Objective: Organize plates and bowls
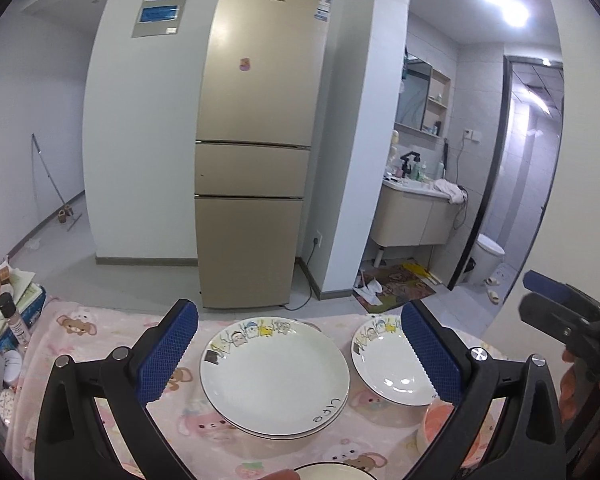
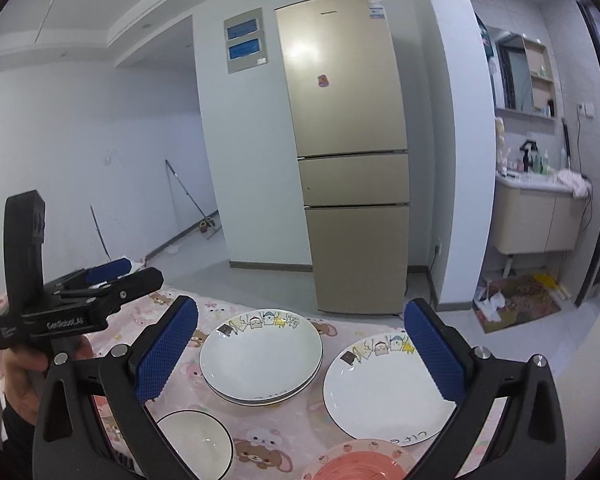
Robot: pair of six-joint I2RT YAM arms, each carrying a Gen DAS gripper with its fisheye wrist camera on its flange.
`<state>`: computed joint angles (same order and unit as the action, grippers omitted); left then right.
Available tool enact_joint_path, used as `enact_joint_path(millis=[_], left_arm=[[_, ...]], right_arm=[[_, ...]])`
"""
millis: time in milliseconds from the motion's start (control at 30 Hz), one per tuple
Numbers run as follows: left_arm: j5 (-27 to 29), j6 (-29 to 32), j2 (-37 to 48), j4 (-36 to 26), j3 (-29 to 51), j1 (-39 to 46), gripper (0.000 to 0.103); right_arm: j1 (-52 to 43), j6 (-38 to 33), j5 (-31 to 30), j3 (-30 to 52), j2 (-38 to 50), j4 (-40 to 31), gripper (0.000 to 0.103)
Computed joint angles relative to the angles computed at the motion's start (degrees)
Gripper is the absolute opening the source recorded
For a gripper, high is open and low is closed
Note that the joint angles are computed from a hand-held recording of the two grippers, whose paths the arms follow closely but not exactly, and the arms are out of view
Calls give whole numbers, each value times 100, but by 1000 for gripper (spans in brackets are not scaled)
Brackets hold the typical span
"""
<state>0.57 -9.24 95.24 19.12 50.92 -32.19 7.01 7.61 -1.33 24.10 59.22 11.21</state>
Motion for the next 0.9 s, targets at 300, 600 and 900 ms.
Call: enact_joint_path(millis=[300,600,900], left_arm=[[54,-81,596,-400,582,-314,103],[296,-525,1498,-1432,2218,-639,103],[648,-520,3716,-3047,4830,-750,103]], right_arm=[[-169,-389,96,164,-36,-260,103],[-824,-719,143,834,145,-696,103],[-2110,-886,-710,816,1721,66,102]])
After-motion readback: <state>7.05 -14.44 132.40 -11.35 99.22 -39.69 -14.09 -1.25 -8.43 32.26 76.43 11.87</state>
